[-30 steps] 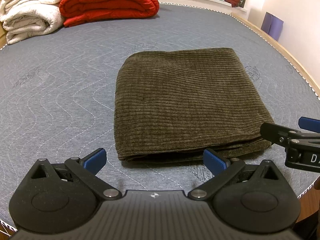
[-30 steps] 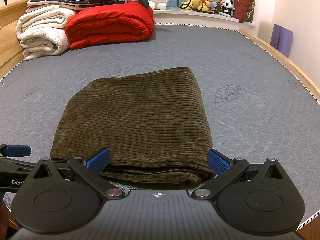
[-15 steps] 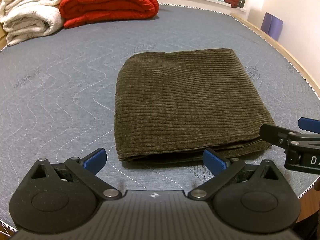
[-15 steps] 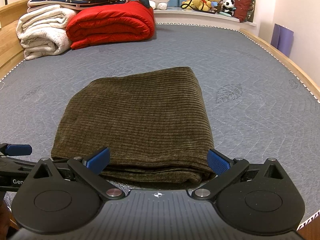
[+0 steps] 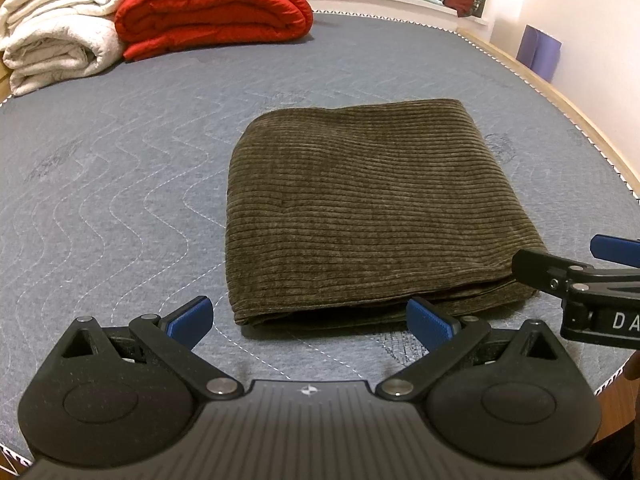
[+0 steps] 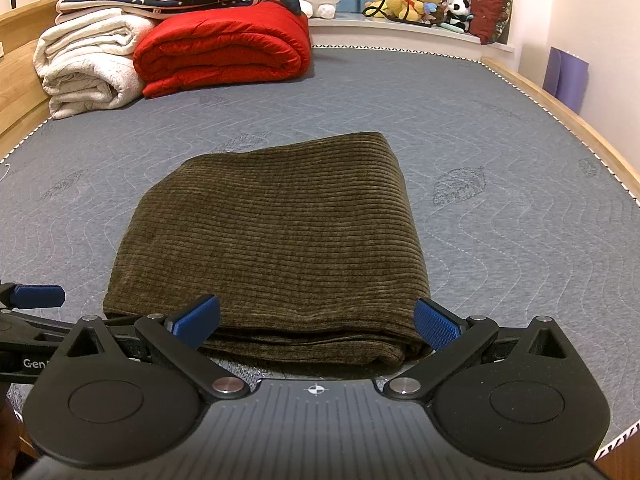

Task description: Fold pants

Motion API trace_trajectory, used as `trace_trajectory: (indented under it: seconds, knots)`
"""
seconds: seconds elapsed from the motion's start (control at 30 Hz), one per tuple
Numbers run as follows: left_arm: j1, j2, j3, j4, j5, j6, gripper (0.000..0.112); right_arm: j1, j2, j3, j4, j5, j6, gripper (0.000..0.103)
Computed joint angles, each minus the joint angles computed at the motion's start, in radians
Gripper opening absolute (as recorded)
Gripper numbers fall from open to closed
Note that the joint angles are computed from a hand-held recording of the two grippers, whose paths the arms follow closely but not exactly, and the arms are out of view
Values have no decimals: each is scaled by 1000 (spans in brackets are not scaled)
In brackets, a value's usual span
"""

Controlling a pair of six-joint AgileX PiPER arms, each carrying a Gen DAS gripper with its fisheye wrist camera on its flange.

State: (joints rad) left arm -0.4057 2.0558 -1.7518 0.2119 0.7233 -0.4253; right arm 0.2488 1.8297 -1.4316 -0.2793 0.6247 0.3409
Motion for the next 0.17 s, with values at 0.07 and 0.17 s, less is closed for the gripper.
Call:
trace_trajectory:
  seconds: [0.07, 0.17]
  knots:
    - [0, -1, 1, 0, -3, 1, 103, 0, 0, -1, 1, 1, 0, 102]
    - [0, -1, 0, 0, -2, 4, 103, 0, 0, 0, 1, 0, 0, 102]
